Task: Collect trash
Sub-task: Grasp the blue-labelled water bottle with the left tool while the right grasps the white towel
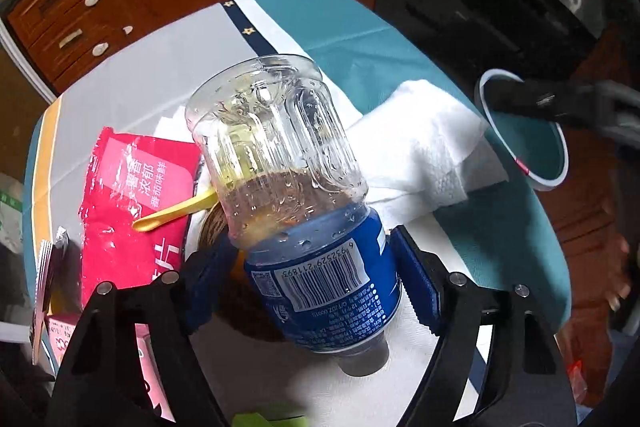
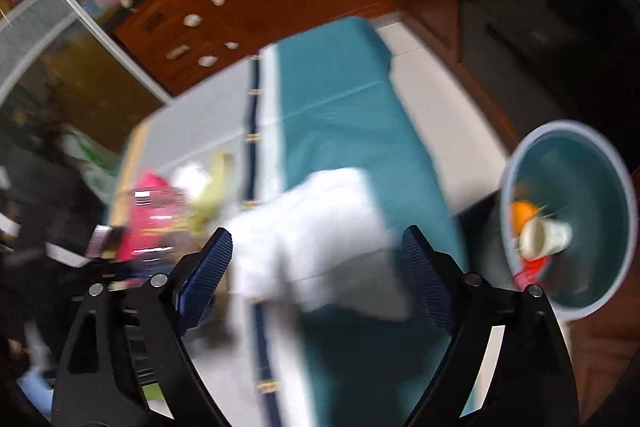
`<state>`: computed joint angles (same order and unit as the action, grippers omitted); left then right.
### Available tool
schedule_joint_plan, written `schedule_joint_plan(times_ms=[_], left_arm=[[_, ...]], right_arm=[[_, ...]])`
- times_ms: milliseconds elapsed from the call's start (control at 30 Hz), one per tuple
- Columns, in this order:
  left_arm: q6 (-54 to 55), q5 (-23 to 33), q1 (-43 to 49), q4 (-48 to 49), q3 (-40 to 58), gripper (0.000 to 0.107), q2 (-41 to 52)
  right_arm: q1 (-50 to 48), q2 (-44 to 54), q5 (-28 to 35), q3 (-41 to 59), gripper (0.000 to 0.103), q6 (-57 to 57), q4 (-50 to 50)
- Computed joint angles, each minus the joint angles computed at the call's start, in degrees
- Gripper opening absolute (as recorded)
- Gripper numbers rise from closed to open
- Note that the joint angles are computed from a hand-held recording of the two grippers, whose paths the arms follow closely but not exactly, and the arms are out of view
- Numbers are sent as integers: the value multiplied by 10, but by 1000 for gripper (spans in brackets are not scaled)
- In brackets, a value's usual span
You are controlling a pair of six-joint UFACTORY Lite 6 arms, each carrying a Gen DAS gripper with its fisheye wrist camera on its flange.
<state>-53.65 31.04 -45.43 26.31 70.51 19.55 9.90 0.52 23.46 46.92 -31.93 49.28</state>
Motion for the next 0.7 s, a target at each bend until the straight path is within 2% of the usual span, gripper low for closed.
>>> schedule_joint_plan(times_ms=[133,267,333,367,400,433,467,700], left_arm=[[-24,-5,-8,23,-29,77,-24],[-21,-4,-11,26,-49,77,-57],[-15,-3,-9,26,-58,77,-76],[-11,-2,-8,23,-61,77,-83],[-5,-1,-6,18,-64,77,-91],[0,-2,-4,14,-70,77,-101],[2,-1,-5,11,-76,77,-112],[4,24,-10,17,-113,77,-202]], right_arm=[[10,91,-7,33,83,-24,25],[56,119,-45,32,83,-45,56],[84,116,-76,24,82,-20,28],[92,108,-85,17,68,-4,12],[97,103,-90,11,36,-1,8],[94,98,-79,7,16,-17,29],[88,92,-67,4,5,-36,53],[43,-28,-4,-58,5,-80,105]])
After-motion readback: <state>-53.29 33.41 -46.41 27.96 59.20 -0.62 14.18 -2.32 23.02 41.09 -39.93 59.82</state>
